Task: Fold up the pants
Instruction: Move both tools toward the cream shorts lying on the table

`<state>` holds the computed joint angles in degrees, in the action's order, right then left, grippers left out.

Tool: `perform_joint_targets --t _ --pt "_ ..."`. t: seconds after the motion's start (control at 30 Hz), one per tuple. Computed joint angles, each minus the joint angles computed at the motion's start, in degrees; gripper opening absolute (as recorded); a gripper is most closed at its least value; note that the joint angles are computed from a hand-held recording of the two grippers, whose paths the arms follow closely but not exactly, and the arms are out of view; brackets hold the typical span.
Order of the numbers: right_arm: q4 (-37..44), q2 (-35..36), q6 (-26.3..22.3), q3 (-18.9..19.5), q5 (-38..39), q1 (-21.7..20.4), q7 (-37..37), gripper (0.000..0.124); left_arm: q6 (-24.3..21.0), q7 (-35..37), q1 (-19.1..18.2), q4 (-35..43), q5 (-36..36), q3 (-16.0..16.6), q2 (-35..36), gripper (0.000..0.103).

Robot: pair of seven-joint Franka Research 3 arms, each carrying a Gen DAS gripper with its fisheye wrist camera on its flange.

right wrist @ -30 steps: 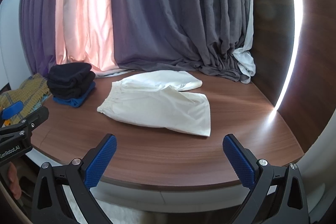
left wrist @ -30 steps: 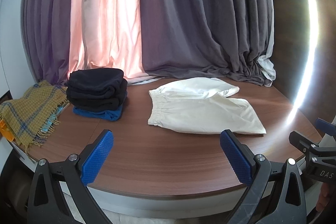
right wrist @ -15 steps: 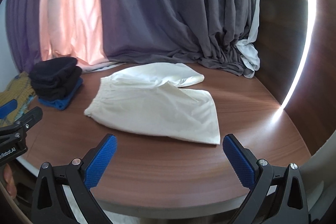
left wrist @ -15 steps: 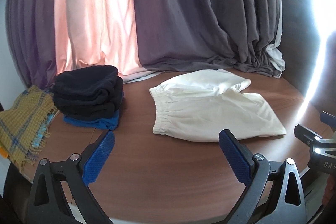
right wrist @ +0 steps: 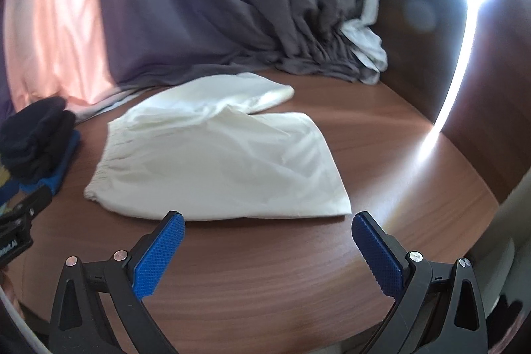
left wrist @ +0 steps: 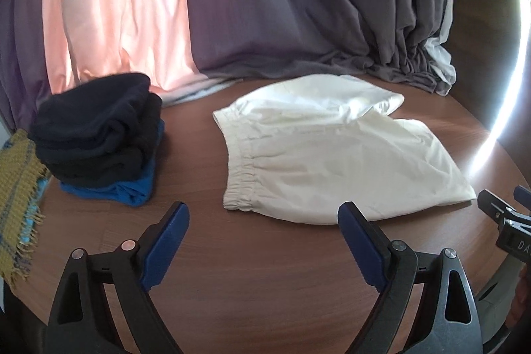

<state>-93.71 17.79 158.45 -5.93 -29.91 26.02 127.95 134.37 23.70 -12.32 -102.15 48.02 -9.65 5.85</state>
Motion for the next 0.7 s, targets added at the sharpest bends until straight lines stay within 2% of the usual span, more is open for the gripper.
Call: perform_joint_targets --t 0.17,0.37,0.53,0.7 --pt "3.14 3.48 -1.17 -1.33 0.93 -0.21 2.9 0.102 -0.45 -0.2 0.13 3.14 -2.42 0.73 4.2 0.086" --pt "9.64 9.4 -3.89 -1.58 6.18 -1.29 2.26 0.101 -2.13 0.26 -0.47 7.05 -4.69 2.04 8.7 0.08" --pt "14.0 13.25 -6.96 -2.06 9.77 -1.18 1.49 0.097 -2.99 1.14 -0.64 9.68 -7.44 2.85 11.65 0.078" --pt "16.34 15.25 -8.26 -3.91 9.75 -0.13 3.69 0.092 -2.71 2.04 0.08 11.18 -11.95 3.16 13.66 0.074"
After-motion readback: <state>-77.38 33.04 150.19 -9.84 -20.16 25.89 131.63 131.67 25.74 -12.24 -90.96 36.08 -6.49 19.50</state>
